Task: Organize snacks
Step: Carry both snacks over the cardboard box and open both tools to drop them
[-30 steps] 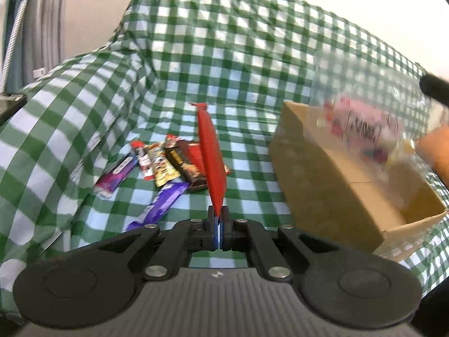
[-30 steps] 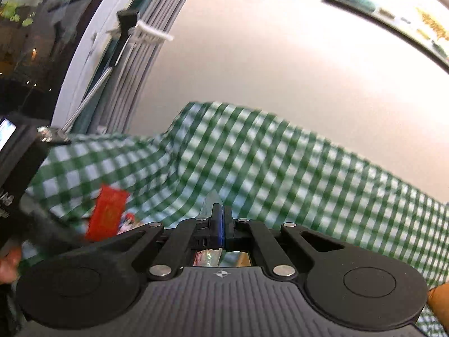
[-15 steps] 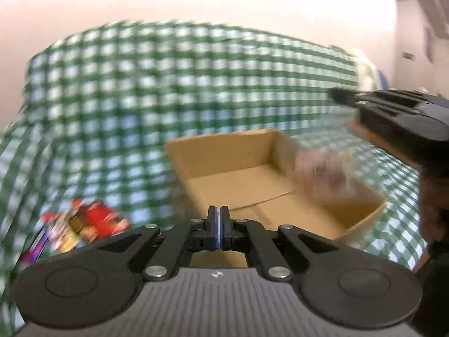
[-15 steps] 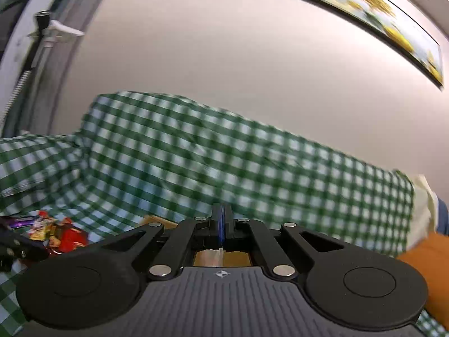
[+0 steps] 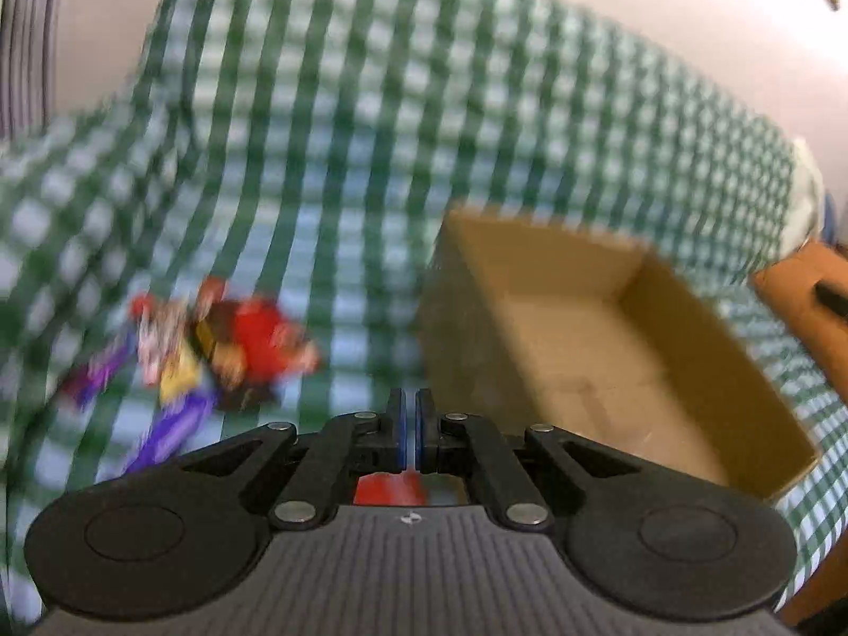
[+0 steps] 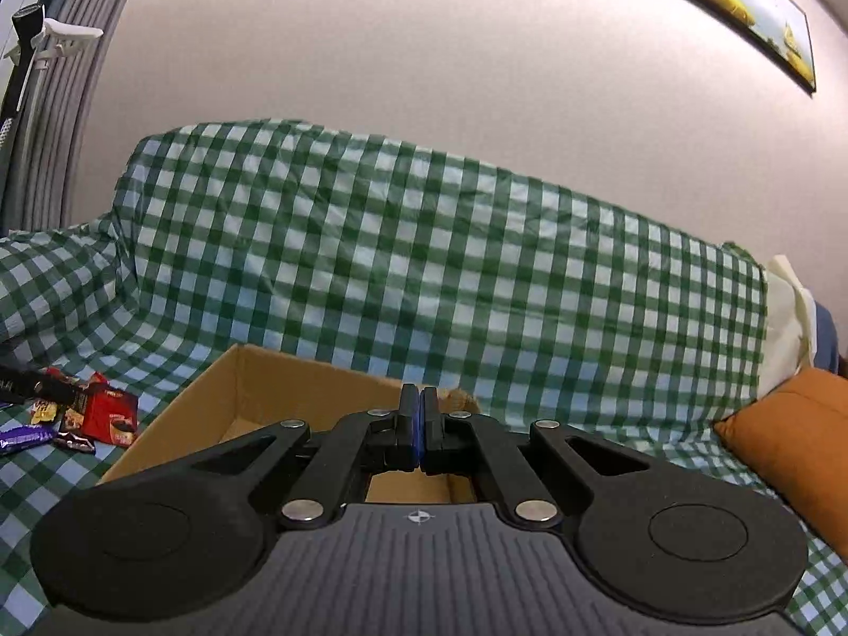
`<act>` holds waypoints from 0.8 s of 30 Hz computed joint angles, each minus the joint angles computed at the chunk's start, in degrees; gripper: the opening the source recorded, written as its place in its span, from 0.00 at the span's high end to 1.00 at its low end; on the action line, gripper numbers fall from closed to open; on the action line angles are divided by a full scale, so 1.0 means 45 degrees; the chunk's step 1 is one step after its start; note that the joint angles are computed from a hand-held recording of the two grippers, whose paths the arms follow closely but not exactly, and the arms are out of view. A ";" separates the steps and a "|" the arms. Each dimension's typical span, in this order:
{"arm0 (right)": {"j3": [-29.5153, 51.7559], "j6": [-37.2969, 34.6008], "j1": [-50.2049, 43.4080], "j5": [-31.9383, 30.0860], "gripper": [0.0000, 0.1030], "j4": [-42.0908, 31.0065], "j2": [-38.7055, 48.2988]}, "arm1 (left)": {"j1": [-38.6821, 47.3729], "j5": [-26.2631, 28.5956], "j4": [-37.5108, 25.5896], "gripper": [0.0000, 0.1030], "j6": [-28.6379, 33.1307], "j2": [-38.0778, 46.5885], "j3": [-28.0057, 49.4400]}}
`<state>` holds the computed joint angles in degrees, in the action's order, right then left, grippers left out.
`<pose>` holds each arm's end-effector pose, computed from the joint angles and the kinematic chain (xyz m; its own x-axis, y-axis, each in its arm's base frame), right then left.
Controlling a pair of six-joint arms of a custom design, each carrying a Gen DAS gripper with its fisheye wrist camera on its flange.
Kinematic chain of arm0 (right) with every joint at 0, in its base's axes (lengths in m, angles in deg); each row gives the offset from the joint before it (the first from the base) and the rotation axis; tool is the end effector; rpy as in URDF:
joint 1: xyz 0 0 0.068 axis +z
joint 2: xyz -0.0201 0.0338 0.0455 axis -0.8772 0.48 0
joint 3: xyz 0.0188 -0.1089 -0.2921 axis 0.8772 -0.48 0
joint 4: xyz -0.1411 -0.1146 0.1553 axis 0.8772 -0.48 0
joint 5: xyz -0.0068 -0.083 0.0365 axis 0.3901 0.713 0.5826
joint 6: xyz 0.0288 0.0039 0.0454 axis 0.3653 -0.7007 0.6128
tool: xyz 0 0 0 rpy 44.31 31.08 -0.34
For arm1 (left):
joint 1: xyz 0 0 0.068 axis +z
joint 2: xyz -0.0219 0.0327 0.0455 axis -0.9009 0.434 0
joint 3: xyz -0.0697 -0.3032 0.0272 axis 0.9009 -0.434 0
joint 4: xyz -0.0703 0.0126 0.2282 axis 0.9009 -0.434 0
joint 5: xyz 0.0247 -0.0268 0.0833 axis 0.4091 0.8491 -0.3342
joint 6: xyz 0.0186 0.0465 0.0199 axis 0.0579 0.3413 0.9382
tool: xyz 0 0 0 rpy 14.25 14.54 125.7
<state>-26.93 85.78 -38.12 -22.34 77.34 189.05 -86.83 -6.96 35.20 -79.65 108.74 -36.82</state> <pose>0.2814 0.1081 0.1397 -0.2028 -0.1321 -0.9703 -0.0946 0.9889 -0.1149 0.3461 -0.1354 0.1450 -0.6322 -0.1164 -0.7660 -0.0055 0.9893 -0.1458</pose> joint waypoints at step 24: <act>0.1604 0.2517 -0.1218 -0.0274 0.42 -0.4737 -0.0499 | -0.0290 -0.0328 -0.1702 0.70 0.0718 0.3621 0.2314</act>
<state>-19.71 97.10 -43.60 -23.57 56.02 186.81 -88.14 -8.44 27.54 -76.42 125.04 -26.40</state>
